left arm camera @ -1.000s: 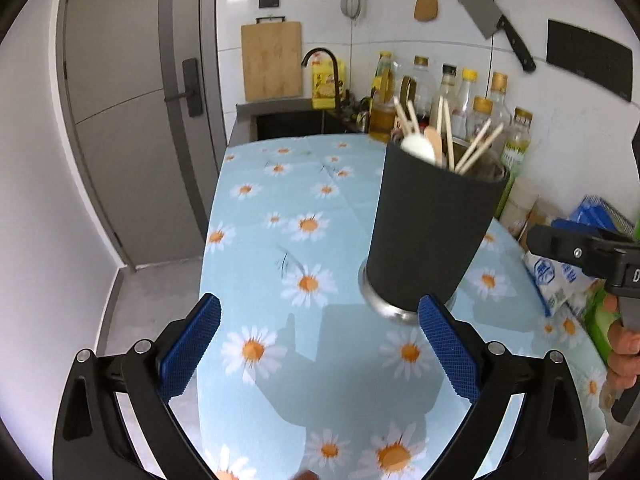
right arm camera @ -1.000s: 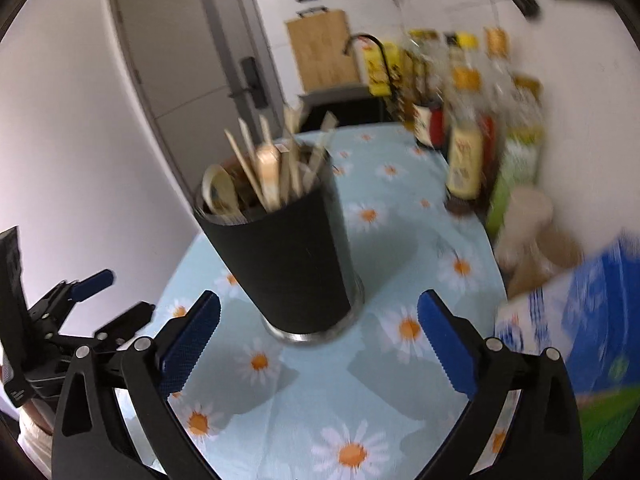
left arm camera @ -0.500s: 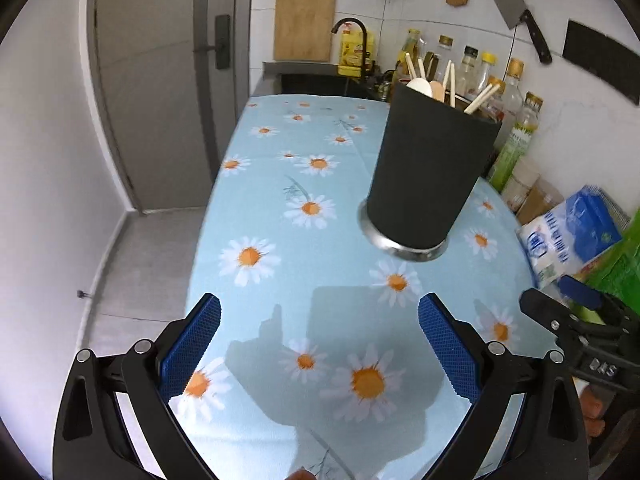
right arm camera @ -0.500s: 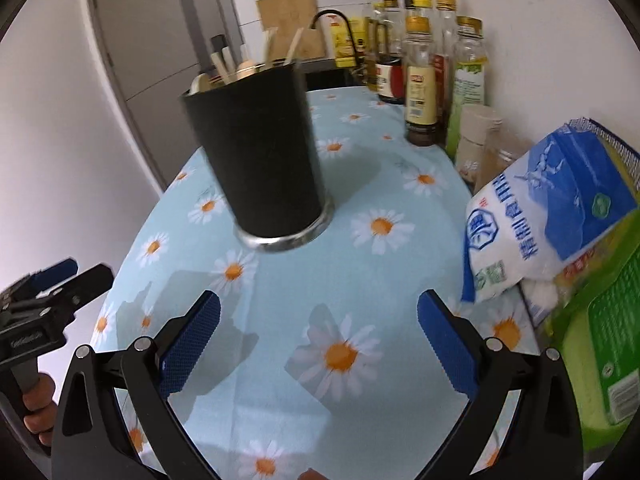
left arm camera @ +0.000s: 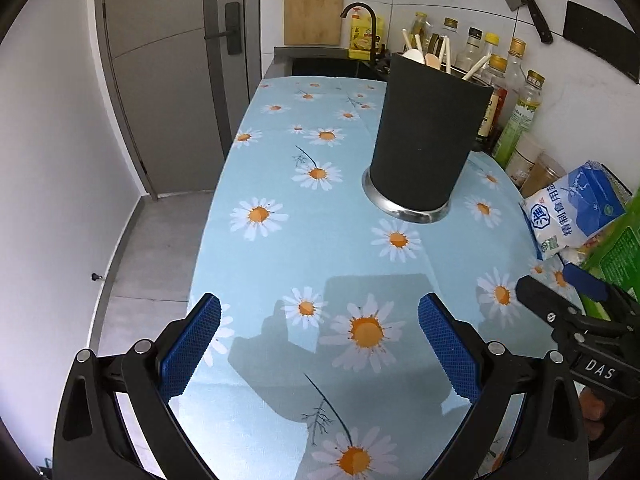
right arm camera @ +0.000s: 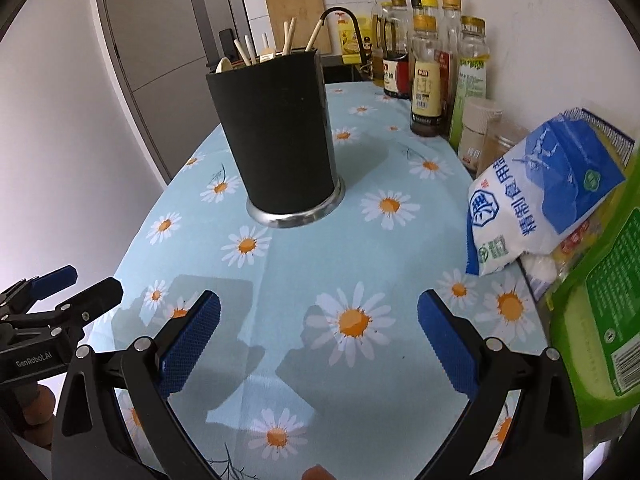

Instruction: Organize utensils

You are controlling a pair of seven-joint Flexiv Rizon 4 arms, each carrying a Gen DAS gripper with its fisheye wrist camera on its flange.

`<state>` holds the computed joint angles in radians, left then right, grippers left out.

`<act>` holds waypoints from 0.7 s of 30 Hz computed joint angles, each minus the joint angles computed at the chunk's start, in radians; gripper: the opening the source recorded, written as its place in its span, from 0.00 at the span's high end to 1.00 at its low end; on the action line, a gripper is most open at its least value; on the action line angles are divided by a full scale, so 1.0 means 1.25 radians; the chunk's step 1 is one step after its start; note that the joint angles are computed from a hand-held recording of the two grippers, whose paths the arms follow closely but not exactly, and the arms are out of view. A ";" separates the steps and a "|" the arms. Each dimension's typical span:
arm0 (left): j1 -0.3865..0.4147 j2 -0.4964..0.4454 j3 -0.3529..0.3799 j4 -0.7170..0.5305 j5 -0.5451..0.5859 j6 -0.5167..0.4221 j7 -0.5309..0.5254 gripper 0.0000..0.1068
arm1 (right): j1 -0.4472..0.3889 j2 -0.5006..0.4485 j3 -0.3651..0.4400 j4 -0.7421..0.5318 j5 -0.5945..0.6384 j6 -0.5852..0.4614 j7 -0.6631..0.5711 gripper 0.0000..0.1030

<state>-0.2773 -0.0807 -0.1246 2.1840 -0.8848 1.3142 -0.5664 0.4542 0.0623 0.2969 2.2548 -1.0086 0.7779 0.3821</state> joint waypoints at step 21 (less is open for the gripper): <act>0.005 0.008 0.007 -0.004 0.013 -0.065 0.006 0.10 | 0.007 -0.001 0.003 -0.009 -0.008 -0.019 -0.007 0.05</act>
